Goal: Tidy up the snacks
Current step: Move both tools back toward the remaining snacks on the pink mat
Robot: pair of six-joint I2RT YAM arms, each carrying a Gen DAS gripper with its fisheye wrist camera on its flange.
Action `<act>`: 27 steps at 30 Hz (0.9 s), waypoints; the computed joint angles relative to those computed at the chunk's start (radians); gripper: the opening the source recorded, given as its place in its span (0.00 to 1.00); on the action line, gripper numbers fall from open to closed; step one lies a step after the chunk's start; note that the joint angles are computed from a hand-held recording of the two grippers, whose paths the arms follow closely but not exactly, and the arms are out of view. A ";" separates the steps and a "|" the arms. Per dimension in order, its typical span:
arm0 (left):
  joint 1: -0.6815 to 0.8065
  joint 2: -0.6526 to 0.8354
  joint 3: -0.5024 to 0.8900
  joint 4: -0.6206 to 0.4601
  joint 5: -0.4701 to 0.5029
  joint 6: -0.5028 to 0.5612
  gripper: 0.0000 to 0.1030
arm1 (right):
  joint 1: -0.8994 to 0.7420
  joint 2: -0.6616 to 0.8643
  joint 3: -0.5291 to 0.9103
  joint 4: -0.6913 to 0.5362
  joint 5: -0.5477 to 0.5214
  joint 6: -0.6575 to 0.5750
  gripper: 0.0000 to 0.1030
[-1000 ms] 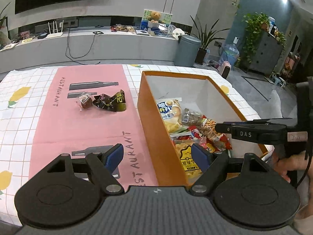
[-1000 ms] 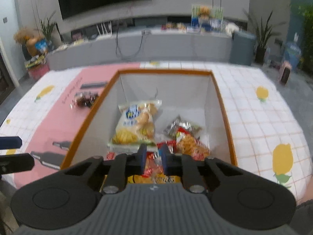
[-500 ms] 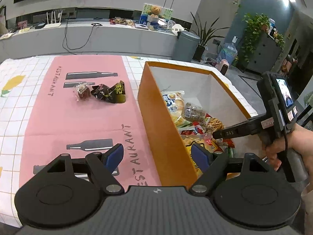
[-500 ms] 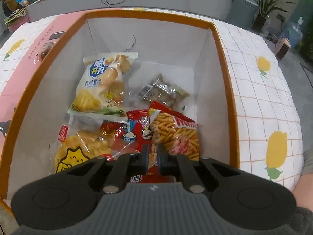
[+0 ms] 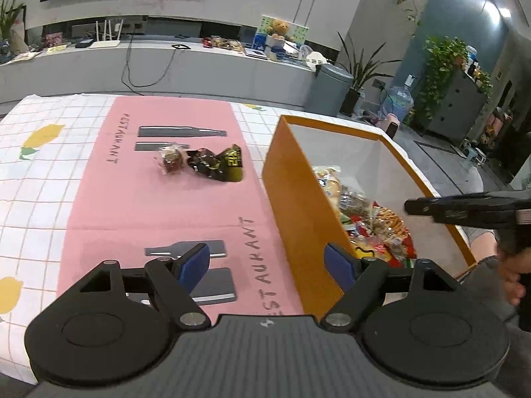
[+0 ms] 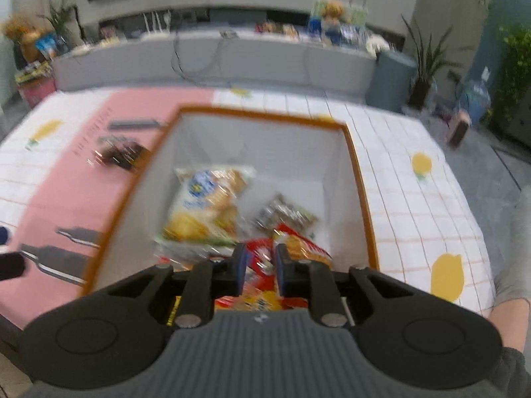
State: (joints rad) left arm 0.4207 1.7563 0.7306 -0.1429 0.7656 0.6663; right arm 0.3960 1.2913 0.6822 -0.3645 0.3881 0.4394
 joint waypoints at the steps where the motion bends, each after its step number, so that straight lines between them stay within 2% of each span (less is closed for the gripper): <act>1: 0.010 0.007 0.004 0.000 0.004 0.006 0.89 | 0.029 -0.024 0.003 -0.006 0.014 0.009 0.16; 6: 0.039 0.041 0.034 -0.016 0.002 0.027 0.89 | 0.192 -0.040 0.070 -0.029 0.096 0.062 0.24; 8: 0.053 0.061 0.053 -0.024 -0.001 0.037 0.89 | 0.247 -0.015 0.108 -0.032 0.123 0.070 0.35; 15: 0.106 0.128 0.138 -0.069 -0.007 0.057 0.89 | 0.392 0.181 0.262 0.005 0.170 0.070 0.50; 20: 0.122 0.177 0.181 -0.030 -0.051 0.052 0.89 | 0.421 0.370 0.372 0.058 0.164 0.072 0.61; 23: 0.124 0.209 0.207 0.001 -0.082 0.073 0.89 | 0.417 0.453 0.433 0.072 0.155 0.077 0.62; 27: 0.116 0.282 0.279 0.012 -0.123 0.038 0.89 | 0.399 0.521 0.473 0.107 0.170 0.078 0.67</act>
State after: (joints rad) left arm 0.5365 2.0384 1.0098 -0.1310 0.6430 0.7039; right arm 0.7955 1.8121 1.1552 -0.2579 0.5586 0.5179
